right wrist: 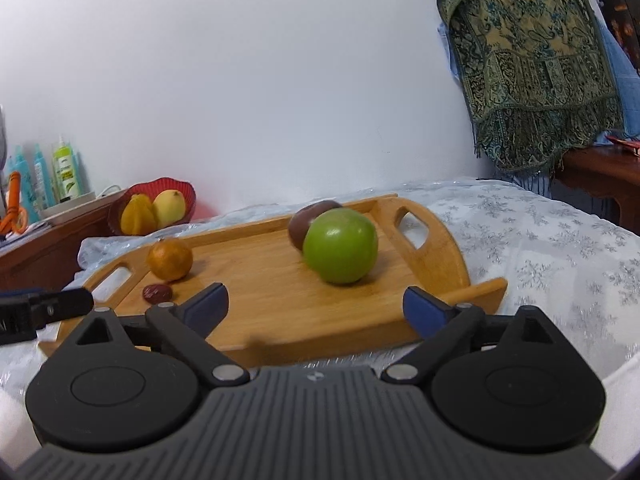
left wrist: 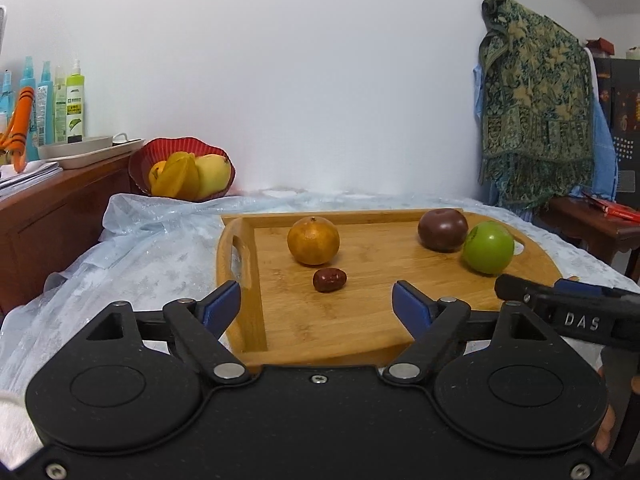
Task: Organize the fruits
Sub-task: 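Withdraw both grippers from the tray toward the fruit beside it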
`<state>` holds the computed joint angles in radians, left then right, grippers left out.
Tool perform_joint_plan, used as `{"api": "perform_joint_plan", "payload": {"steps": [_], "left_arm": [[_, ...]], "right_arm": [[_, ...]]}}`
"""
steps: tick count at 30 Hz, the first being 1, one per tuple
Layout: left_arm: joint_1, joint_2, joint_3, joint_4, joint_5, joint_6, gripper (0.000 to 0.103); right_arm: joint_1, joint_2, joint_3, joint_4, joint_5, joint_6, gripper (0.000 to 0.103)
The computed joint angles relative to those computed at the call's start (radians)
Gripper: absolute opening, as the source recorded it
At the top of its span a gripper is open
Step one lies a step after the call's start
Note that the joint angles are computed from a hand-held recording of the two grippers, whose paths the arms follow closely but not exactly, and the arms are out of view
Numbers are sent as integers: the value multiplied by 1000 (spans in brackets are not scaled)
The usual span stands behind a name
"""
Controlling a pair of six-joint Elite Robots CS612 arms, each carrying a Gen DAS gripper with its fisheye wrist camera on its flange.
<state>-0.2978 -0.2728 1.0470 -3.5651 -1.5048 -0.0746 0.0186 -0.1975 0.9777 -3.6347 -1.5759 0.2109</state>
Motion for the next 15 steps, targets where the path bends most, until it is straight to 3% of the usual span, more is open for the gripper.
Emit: {"api": "perform_joint_plan", "payload": {"steps": [7, 15], "left_arm": [[7, -24, 74, -43, 1, -23, 90], [16, -35, 118, -45, -5, -8, 90]], "right_arm": [[15, -10, 50, -50, -16, -54, 102], [30, -36, 121, -64, 29, -73, 103]]}}
